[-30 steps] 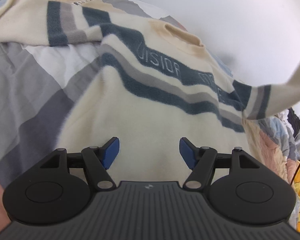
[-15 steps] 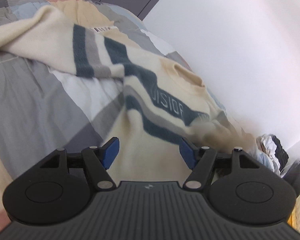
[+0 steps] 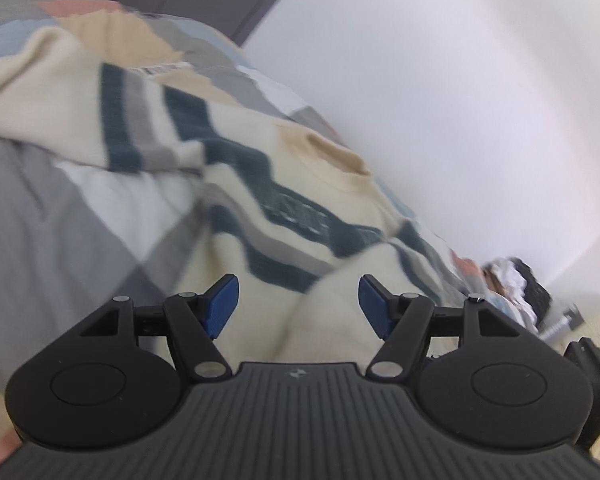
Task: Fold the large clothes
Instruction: 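Lay the sleeve across the sweater front and open the right gripper, then move the left gripper to the other sleeve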
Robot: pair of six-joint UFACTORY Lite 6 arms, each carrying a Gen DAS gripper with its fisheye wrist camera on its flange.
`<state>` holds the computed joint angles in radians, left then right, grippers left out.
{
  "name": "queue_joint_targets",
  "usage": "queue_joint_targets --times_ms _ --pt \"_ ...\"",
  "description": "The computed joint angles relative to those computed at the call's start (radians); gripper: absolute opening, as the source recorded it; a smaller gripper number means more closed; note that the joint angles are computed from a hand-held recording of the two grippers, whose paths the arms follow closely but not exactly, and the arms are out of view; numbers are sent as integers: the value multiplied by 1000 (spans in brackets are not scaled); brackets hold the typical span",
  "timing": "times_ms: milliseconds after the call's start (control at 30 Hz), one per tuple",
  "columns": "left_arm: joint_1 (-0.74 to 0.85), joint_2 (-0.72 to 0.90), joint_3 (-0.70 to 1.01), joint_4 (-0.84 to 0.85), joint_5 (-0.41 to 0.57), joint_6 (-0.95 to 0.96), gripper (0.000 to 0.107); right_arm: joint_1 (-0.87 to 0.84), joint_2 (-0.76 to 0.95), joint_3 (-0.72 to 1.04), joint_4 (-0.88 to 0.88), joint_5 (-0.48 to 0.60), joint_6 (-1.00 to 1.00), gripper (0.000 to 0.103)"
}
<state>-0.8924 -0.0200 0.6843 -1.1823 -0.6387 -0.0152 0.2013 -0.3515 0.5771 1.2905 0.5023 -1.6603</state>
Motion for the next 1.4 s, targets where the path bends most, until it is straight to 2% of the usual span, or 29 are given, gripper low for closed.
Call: queue_joint_targets --times_ms 133,200,267,367,500,600,733,800,1000,1233,1300,1400 --pt "-33 51 42 64 -12 -17 71 -103 -134 -13 -227 120 212 70" --pt "-44 95 82 63 1 -7 70 -179 -141 -4 -224 193 220 70" --pt "-47 148 129 56 25 17 70 -227 -118 12 -189 221 208 70" --pt "-47 240 212 4 57 94 69 -226 -54 42 -117 158 188 70" --pt "-23 355 325 -69 111 210 59 -225 72 94 8 104 131 69" --pt "-11 449 438 -257 142 435 52 -214 157 129 60 64 103 69" --pt "-6 516 498 -351 152 566 51 -191 235 149 120 20 73 61" --pt "-6 533 520 -385 147 615 51 -157 269 151 165 -30 32 61" --pt "-19 504 478 -317 124 523 51 -58 288 99 441 -156 -226 61" --pt "-49 338 323 -292 16 389 51 -88 278 95 413 -127 -179 61" --pt "-53 284 296 -372 -38 473 51 -87 277 92 427 -128 -193 61" --pt "-11 217 293 -567 -115 718 53 -95 276 91 428 -120 -197 61"
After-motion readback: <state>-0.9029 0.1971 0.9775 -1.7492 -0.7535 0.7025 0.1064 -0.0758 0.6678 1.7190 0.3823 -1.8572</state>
